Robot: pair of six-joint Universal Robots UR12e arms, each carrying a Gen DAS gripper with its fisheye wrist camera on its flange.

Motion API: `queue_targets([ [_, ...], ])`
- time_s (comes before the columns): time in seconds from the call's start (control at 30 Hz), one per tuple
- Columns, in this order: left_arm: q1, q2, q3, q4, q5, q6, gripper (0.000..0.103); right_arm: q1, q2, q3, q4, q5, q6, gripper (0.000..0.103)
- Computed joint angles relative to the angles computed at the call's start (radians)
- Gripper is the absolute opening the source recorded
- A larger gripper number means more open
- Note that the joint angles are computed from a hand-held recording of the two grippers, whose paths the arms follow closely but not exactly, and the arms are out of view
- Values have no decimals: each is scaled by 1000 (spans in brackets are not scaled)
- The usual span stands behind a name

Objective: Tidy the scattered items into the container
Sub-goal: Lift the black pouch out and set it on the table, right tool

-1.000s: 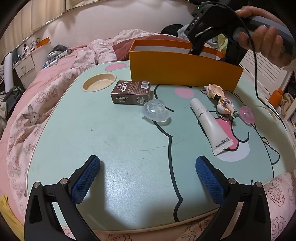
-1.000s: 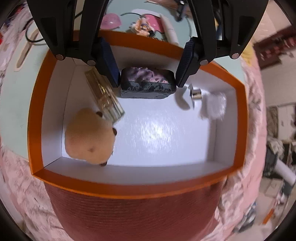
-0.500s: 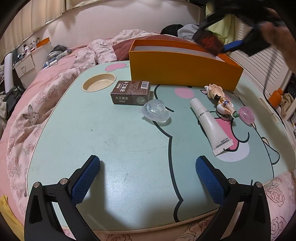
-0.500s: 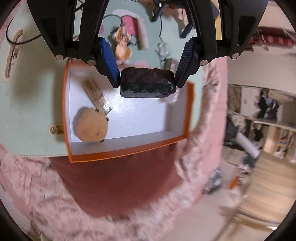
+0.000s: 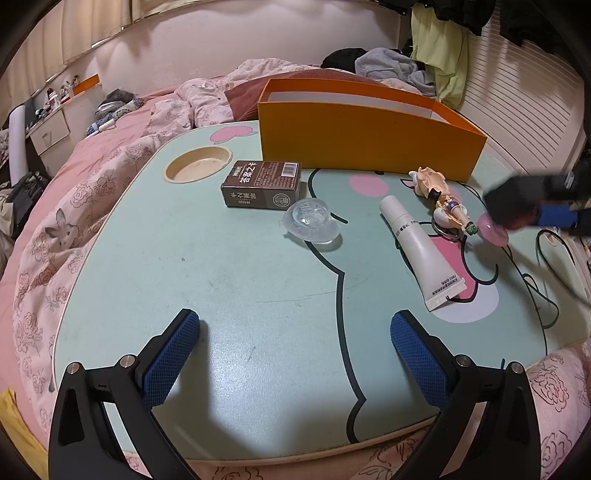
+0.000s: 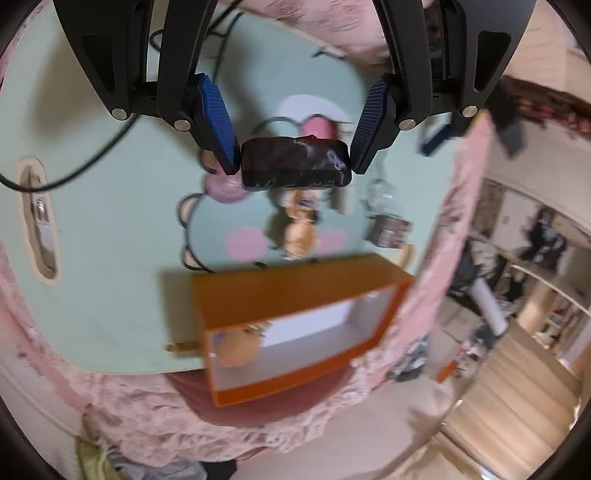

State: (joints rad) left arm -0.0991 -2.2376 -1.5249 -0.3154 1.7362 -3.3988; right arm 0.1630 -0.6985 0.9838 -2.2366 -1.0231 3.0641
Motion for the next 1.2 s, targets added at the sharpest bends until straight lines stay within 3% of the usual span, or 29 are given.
queue_targets([
  [0.23,0,0,0,0,1,0,103,16,-6,52,-160,-38,-18,62],
  [0.33,0,0,1,-1,1,-1,103,12,-20,90,-225,-22,-10,78],
  [0.4,0,0,1,-1,1,-1,103,6,-32,120,-265,-10,1,79],
  [0.6,0,0,1,-1,1,-1,103,5,-75,194,-302,-86,-22,79],
  [0.77,0,0,1,-1,0,-1,103,20,-97,261,-391,-231,-48,79],
  [0.83,0,0,1,-2,1,-1,103,18,-94,269,-408,-247,-35,79],
  [1.0,-1,0,2,-4,4,1,103,6,-74,274,-445,-247,109,82],
  [1.2,-1,-2,2,-1,6,-1,103,26,-73,260,-415,-329,60,87],
])
